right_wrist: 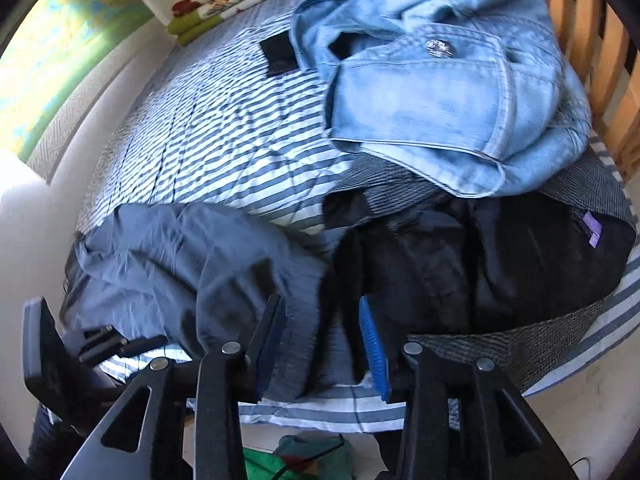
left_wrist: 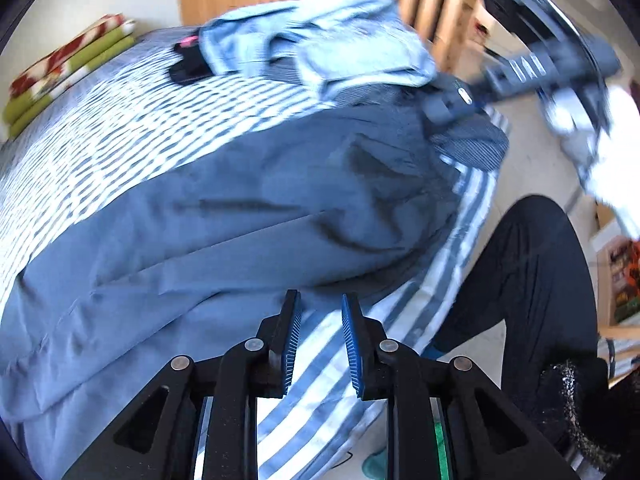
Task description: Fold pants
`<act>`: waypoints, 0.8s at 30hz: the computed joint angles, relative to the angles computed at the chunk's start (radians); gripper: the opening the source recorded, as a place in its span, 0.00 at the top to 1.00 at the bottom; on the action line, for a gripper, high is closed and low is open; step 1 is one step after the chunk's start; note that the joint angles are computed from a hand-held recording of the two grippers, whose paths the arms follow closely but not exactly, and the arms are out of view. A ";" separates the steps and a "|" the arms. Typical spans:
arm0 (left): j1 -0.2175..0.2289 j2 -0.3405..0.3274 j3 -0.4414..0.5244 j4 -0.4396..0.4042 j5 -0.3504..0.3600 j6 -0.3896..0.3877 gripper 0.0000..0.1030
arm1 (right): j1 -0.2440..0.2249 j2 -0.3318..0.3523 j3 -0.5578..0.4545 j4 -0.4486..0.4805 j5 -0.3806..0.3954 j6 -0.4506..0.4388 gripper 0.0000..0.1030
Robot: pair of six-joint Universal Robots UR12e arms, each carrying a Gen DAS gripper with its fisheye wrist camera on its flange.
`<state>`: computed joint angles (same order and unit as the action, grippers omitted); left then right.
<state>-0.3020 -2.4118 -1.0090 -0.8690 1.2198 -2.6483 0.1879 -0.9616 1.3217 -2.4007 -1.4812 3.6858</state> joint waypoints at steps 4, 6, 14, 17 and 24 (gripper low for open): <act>0.049 0.031 -0.048 0.052 0.043 -0.106 0.77 | 0.042 0.050 -0.068 0.015 0.010 -0.104 0.65; 0.081 0.044 -0.063 0.079 0.092 -0.172 0.72 | 0.061 0.081 -0.116 0.027 0.021 -0.172 0.65; 0.218 0.030 0.012 0.091 0.294 -0.454 0.61 | 0.123 0.254 -0.409 0.147 -0.005 -0.409 0.60; 0.260 -0.025 0.128 0.029 0.393 -0.532 0.48 | 0.136 0.325 -0.532 0.209 -0.029 -0.468 0.60; 0.361 -0.238 0.540 -0.270 0.353 -0.810 0.30 | 0.164 0.467 -0.776 0.328 -0.086 -0.642 0.48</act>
<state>0.0587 -2.6499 -0.4692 -1.1391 1.5726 -3.4588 0.3521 -0.4947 0.5455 -2.0732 -1.5669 3.0433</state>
